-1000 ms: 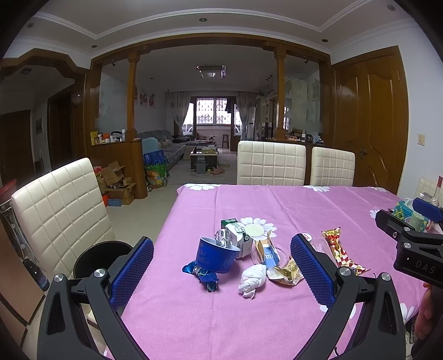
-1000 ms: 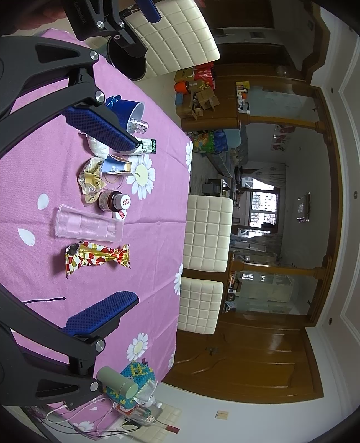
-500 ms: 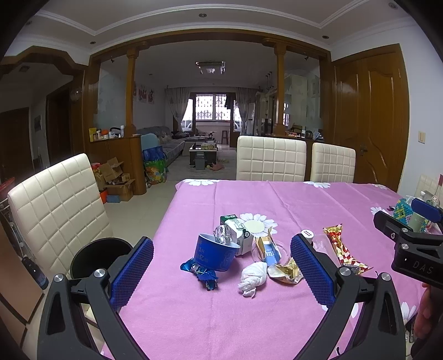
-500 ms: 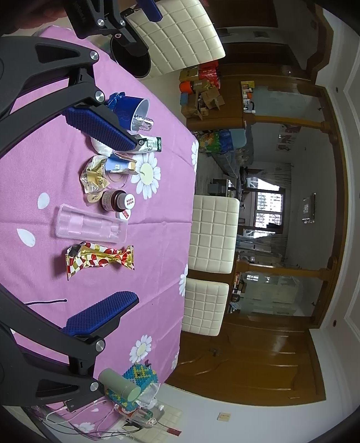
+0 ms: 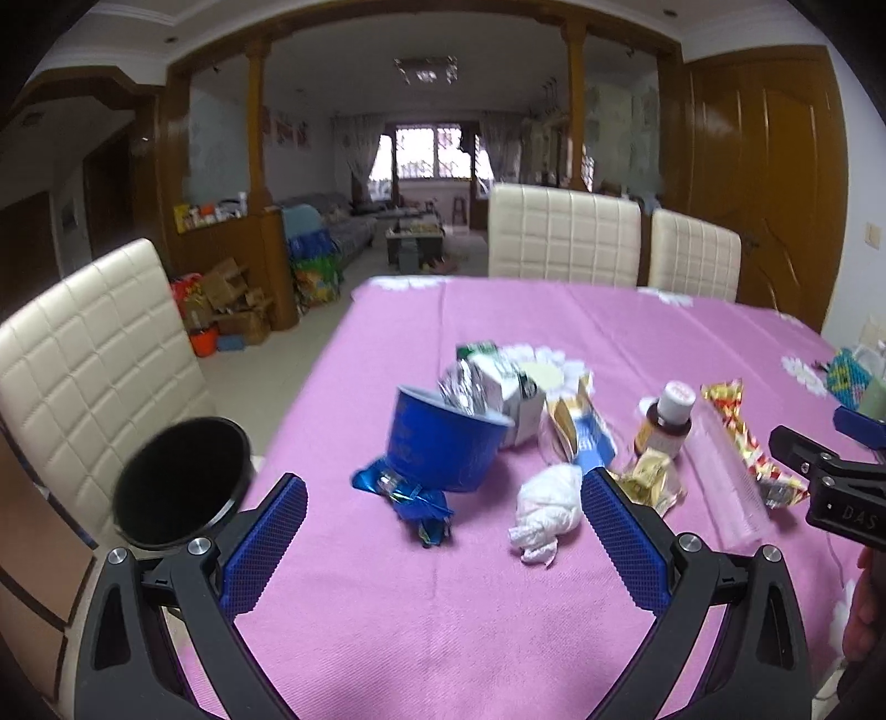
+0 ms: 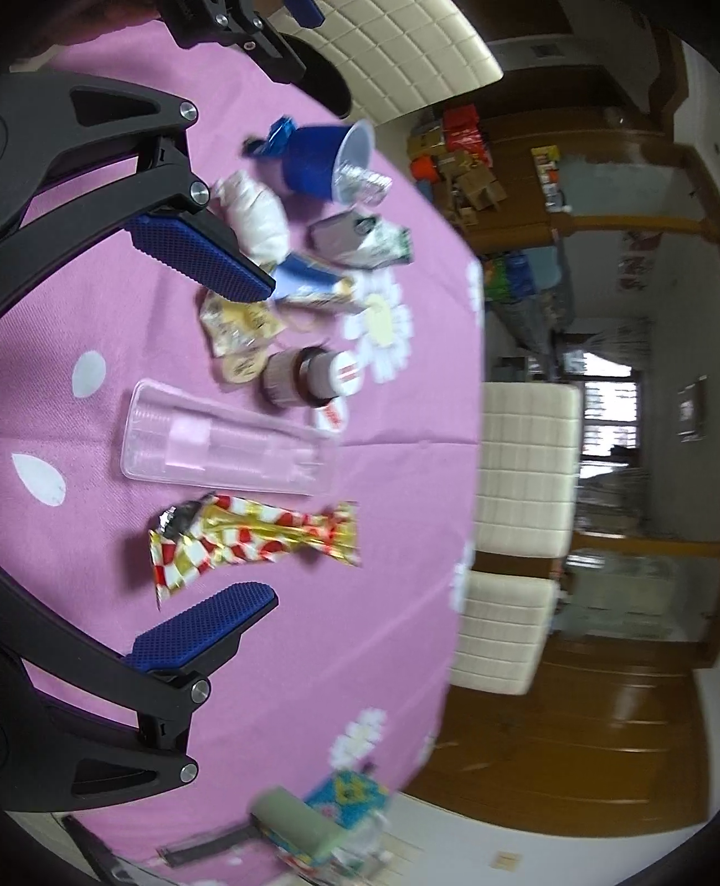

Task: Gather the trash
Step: 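Grasp the red-gold candy wrapper with the right tool while the left tool grasps the white tissue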

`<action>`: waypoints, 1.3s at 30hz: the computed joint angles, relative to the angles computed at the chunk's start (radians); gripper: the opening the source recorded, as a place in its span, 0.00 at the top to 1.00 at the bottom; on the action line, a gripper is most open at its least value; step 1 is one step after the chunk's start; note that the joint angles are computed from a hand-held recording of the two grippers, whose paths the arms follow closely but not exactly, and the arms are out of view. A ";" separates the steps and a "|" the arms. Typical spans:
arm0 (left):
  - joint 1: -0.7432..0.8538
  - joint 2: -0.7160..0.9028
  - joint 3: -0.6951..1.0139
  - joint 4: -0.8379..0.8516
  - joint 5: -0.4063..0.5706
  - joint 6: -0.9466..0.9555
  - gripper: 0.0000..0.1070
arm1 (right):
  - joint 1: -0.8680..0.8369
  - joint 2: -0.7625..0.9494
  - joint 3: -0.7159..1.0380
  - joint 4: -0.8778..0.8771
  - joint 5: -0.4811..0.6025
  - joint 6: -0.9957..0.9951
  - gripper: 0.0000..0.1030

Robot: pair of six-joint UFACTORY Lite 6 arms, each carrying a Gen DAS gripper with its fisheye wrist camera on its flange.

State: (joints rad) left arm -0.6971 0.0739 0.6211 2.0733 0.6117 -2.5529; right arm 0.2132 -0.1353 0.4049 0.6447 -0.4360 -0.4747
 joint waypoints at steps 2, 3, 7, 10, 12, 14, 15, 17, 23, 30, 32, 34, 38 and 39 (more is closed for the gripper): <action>0.025 0.095 0.061 0.055 -0.033 -0.028 0.09 | -0.048 0.115 0.041 -0.075 -0.028 0.064 0.03; 0.024 0.127 0.086 0.050 -0.040 -0.020 0.09 | -0.067 0.155 0.053 -0.095 -0.045 0.080 0.03; 0.035 0.275 0.212 0.092 -0.109 -0.027 0.09 | -0.169 0.263 0.099 -0.175 -0.065 0.126 0.04; 0.018 0.343 0.282 0.086 -0.126 -0.011 0.09 | -0.247 0.313 0.124 -0.210 -0.077 0.134 0.04; 0.009 0.386 0.336 0.062 -0.143 0.020 0.09 | -0.291 0.328 0.143 -0.270 -0.052 0.170 0.04; 0.002 0.423 0.382 0.019 -0.158 0.063 0.09 | -0.333 0.354 0.163 -0.349 -0.039 0.231 0.06; 0.001 0.439 0.401 0.002 -0.162 0.078 0.09 | -0.340 0.368 0.170 -0.362 -0.040 0.241 0.07; -0.001 0.473 0.436 -0.038 -0.172 0.111 0.09 | -0.364 0.415 0.202 -0.427 -0.025 0.281 0.18; 0.031 0.497 0.458 -0.020 -0.229 0.077 0.09 | -0.393 0.534 0.271 -0.697 0.027 0.505 0.72; 0.053 0.513 0.481 0.072 -0.286 0.008 0.16 | -0.321 0.472 0.202 -0.570 -0.040 0.392 0.86; 0.061 0.521 0.492 0.086 -0.307 0.004 0.36 | -0.294 0.440 0.180 -0.509 -0.059 0.337 0.86; 0.080 0.547 0.531 0.020 -0.346 0.071 0.66 | -0.281 0.425 0.180 -0.477 -0.063 0.309 0.86; 0.098 0.525 0.509 0.139 -0.365 -0.043 0.76 | -0.264 0.381 0.185 -0.453 -0.037 0.288 0.86; 0.099 0.511 0.491 0.179 -0.357 -0.085 0.77 | -0.263 0.371 0.187 -0.445 -0.032 0.279 0.86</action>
State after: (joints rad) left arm -0.5978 0.5847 1.1119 2.2524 0.2543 -2.6375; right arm -0.0497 0.2355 0.5919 0.2001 -0.4679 -0.1957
